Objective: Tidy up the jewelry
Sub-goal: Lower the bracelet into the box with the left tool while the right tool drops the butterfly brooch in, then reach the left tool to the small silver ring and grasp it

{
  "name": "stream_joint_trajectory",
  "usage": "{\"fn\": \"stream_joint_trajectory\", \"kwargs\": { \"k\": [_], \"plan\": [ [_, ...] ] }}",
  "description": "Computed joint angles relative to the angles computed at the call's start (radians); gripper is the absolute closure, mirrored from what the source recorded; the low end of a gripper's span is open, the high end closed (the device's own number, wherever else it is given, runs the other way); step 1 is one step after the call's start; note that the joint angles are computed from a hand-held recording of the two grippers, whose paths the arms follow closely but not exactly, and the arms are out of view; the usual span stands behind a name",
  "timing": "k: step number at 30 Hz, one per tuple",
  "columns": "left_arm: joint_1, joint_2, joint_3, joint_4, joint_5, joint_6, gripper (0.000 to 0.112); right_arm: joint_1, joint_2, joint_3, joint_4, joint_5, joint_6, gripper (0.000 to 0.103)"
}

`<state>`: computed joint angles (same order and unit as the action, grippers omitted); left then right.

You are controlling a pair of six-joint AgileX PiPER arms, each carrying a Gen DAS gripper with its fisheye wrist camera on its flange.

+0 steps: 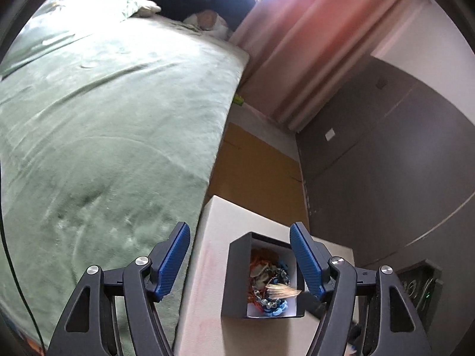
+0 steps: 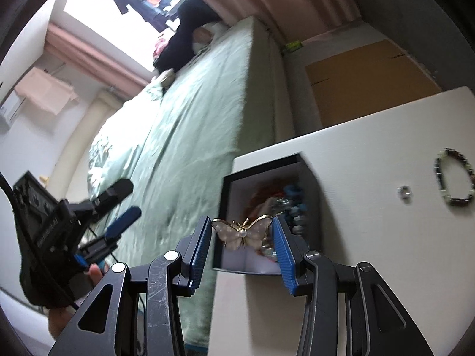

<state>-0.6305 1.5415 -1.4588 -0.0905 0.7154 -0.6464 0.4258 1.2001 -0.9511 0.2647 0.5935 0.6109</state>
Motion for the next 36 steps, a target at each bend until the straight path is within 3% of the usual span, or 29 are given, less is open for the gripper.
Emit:
{"fn": "stream_joint_trajectory", "kwargs": {
  "k": [3,6,16,19,22,27,32,36],
  "plan": [
    [-0.001,0.0,0.0,-0.002,0.0,0.004,0.041,-0.009,0.016,0.002,0.104,0.012,-0.1,0.056],
    [-0.008,0.005,-0.005,-0.005,0.0,0.013,0.041,-0.016,-0.005,0.005,0.103,0.025,-0.109,0.056],
    [-0.076,0.052,-0.06,0.05,0.021,-0.016,0.041,-0.084,-0.128,0.016,-0.057,0.155,-0.008,0.051],
    [-0.104,0.072,-0.081,0.069,0.031,-0.022,0.041,-0.113,-0.183,0.022,-0.131,0.209,0.042,0.039],
    [-0.138,0.089,-0.103,0.09,0.034,-0.027,0.041,-0.147,-0.234,0.017,-0.19,0.278,0.072,0.036],
    [-0.209,0.144,-0.159,0.121,0.047,-0.029,0.041,-0.286,-0.31,0.017,-0.164,0.374,0.003,0.036],
    [-0.29,0.223,-0.255,0.151,0.078,-0.023,0.041,-0.548,-0.355,0.038,-0.018,0.456,-0.218,0.036],
    [-0.351,0.284,-0.328,0.202,0.103,-0.038,0.041,-0.671,-0.363,0.051,0.005,0.502,-0.315,0.036]
  ]
}}
